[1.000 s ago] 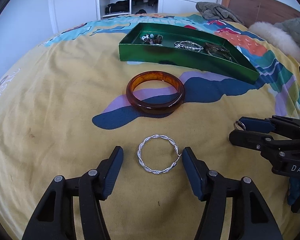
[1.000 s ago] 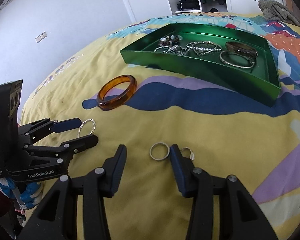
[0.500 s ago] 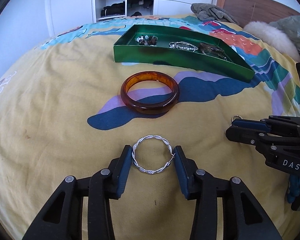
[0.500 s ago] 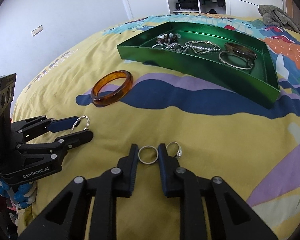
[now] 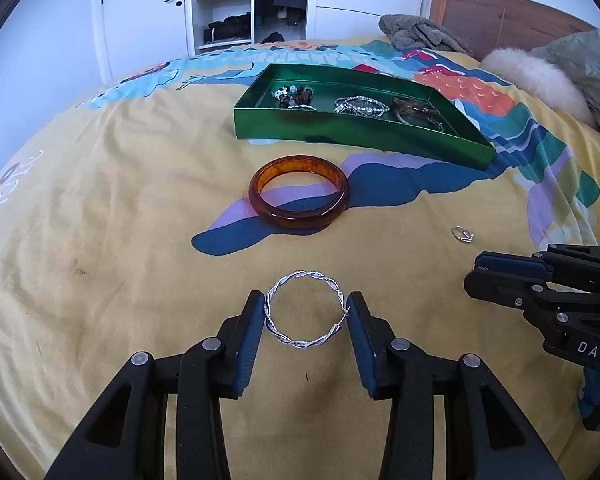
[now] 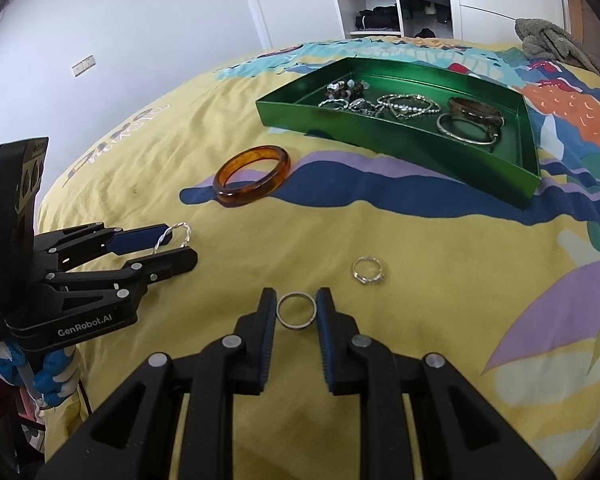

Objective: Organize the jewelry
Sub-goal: 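Grasp the twisted silver hoop with the left tool while the right tool grasps a silver ring, then carry the twisted hoop and silver ring over the green tray with both tools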

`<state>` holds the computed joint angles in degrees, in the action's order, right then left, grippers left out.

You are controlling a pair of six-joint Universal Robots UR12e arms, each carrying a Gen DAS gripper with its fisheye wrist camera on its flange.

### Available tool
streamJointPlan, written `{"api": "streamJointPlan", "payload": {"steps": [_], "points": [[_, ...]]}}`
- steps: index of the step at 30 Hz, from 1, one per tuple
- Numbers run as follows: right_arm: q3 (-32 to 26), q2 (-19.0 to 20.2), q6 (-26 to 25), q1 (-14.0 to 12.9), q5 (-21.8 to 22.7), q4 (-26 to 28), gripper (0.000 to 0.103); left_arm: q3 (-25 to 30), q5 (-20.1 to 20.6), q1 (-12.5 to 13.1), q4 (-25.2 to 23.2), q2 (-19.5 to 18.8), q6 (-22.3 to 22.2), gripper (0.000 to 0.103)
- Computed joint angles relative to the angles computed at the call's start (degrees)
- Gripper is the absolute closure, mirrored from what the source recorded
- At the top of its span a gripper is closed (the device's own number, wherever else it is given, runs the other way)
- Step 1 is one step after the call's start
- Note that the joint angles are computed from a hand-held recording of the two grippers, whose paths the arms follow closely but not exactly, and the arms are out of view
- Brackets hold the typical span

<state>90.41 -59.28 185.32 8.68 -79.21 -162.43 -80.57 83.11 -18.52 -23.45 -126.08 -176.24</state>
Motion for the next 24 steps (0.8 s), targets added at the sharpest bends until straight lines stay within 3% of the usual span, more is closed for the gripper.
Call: {"api": "streamJointPlan", "payload": {"steps": [24], "points": [[8.7, -9.1, 2.2, 2.1, -4.8, -7.7, 0.084, -8.8, 0.9, -0.3, 8.7, 8.5, -1.2, 0.061]]}}
